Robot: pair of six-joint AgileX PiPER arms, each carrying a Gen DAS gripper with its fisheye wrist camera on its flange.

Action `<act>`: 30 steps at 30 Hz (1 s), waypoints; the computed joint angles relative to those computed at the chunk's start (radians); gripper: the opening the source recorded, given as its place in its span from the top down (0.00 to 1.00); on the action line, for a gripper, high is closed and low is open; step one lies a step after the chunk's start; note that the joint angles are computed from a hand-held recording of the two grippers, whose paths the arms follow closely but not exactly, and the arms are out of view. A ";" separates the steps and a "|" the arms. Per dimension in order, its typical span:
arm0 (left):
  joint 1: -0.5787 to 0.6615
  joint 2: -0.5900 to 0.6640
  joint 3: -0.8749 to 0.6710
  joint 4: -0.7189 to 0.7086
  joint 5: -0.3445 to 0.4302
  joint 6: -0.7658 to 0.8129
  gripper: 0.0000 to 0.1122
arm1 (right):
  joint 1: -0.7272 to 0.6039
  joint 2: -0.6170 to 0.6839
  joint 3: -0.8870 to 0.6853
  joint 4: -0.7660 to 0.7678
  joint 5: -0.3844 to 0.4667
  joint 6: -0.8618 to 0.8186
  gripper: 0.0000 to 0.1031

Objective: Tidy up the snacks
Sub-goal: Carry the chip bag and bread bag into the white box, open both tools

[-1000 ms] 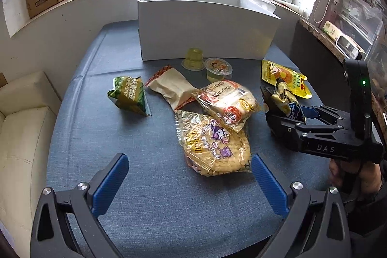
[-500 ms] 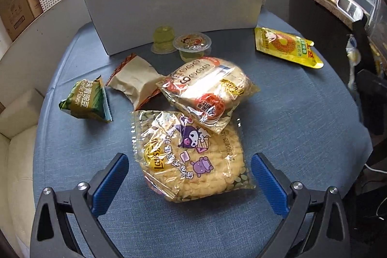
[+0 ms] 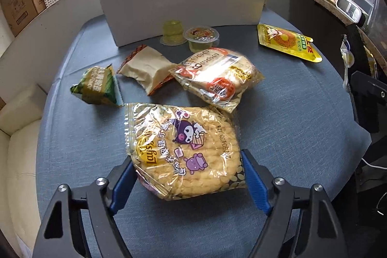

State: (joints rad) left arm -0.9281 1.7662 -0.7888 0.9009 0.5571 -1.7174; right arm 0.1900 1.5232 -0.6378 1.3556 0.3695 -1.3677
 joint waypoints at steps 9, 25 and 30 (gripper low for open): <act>-0.031 -0.302 0.185 0.025 0.064 -0.125 0.25 | 0.140 0.015 -0.046 -0.060 -0.036 0.050 0.26; 0.459 -0.182 -0.366 -0.251 -0.008 0.662 0.24 | 0.188 0.377 -0.897 -0.855 0.106 0.834 0.26; 0.605 0.067 -0.689 -0.527 -0.007 1.001 0.24 | 0.174 0.670 -1.397 -1.036 0.321 1.084 0.26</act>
State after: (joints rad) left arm -0.3231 1.8331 -1.4775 0.3743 0.5506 -0.7163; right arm 0.3641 2.1935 -2.0346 0.3199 0.6905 -0.2833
